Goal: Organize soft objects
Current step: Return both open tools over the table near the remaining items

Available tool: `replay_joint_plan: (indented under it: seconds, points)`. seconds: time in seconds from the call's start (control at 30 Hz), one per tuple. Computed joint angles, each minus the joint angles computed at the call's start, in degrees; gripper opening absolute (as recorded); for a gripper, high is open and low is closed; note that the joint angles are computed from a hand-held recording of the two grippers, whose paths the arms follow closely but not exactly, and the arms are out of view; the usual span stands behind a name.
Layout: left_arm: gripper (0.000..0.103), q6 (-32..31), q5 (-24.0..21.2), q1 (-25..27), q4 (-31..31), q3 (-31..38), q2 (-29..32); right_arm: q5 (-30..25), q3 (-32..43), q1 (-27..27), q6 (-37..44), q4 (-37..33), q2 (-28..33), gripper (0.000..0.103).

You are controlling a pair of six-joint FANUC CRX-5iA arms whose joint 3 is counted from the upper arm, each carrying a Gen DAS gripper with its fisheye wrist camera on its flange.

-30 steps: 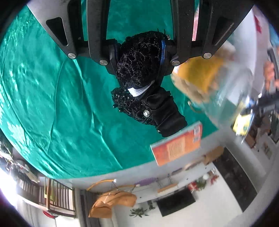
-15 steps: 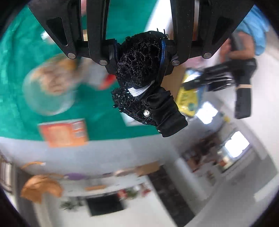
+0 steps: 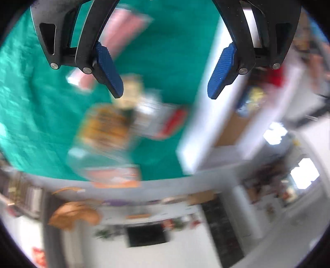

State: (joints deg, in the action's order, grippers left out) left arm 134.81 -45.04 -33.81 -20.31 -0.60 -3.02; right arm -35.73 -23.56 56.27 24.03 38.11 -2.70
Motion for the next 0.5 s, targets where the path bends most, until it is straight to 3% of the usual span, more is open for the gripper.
replay_joint_plan:
  seconds: [0.1,0.17,0.23,0.37,0.5]
  points:
    - [0.101,-7.6,5.9,-2.6,9.0,1.6,6.7,0.4,-10.9,-3.7,-13.3,8.8,-2.7,0.086]
    - [0.101,-11.2,5.8,-4.1,14.9,3.8,12.5,0.1,-15.2,-5.7,-18.7,9.9,-3.9,0.086]
    - [0.101,-12.1,5.5,-5.3,17.1,5.8,17.4,0.0,-16.9,-7.4,-21.4,6.4,-5.6,0.086]
    - [0.101,-2.4,0.3,-7.8,7.7,11.1,23.6,6.8,-22.4,-11.6,-31.7,16.3,-9.7,0.086]
    - [0.101,5.3,0.4,-6.6,4.8,10.5,25.2,4.0,-18.4,-10.5,-24.4,7.2,-6.5,0.086]
